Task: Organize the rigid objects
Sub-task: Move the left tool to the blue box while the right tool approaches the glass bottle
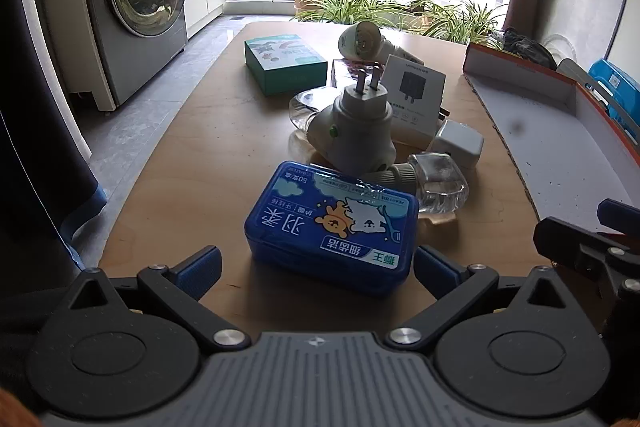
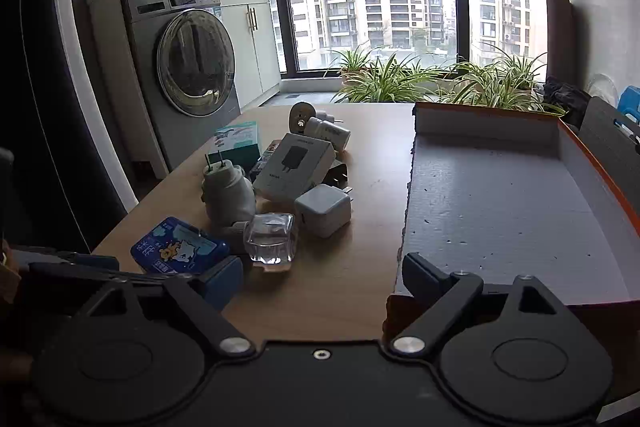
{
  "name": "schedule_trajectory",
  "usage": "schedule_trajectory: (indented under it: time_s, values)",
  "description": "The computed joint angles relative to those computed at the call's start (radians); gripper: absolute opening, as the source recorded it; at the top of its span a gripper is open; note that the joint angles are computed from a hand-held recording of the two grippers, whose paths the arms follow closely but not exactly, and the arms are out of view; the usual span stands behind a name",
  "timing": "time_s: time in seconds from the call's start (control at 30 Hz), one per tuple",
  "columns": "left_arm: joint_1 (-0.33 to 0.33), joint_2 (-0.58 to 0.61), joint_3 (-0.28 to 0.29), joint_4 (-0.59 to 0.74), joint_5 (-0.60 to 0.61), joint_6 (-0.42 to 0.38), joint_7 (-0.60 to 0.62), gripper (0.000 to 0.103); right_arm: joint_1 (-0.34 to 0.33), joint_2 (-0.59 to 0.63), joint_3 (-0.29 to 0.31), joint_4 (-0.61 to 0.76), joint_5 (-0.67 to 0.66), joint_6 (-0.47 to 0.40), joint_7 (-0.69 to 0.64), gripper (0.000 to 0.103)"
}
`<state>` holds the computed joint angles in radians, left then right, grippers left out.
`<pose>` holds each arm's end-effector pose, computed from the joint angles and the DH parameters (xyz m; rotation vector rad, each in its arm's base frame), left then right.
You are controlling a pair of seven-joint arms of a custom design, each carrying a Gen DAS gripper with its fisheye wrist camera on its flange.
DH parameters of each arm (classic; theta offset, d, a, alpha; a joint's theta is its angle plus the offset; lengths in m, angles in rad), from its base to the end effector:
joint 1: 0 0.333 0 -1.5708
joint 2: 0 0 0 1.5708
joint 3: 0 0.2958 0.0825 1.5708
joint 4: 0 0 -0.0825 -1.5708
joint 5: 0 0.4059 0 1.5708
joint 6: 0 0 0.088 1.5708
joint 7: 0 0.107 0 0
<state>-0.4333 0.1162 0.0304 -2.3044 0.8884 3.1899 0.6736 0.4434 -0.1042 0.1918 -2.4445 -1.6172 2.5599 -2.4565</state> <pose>0.4849 -0.2853 0.3282 -1.4354 2.1888 -0.8885 0.3932 0.3070 0.3150 -1.4066 1.8098 -0.8501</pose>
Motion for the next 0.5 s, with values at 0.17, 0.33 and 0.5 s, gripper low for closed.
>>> schedule_trajectory:
  time_s: [0.17, 0.33, 0.5]
  values:
    - [0.001, 0.007, -0.007, 0.000, -0.051, 0.000, 0.048, 0.103, 0.002, 0.000, 0.000, 0.001, 0.004, -0.001, -0.005, 0.102]
    - [-0.020, 0.014, 0.009, 0.002, -0.092, 0.002, 0.090, 0.103, 0.001, -0.001, -0.001, 0.001, 0.011, 0.005, -0.009, 0.102]
    - [-0.028, 0.019, 0.010, 0.000, -0.159, 0.003, 0.154, 0.103, 0.000, -0.001, -0.001, 0.001, 0.010, 0.006, -0.009, 0.102]
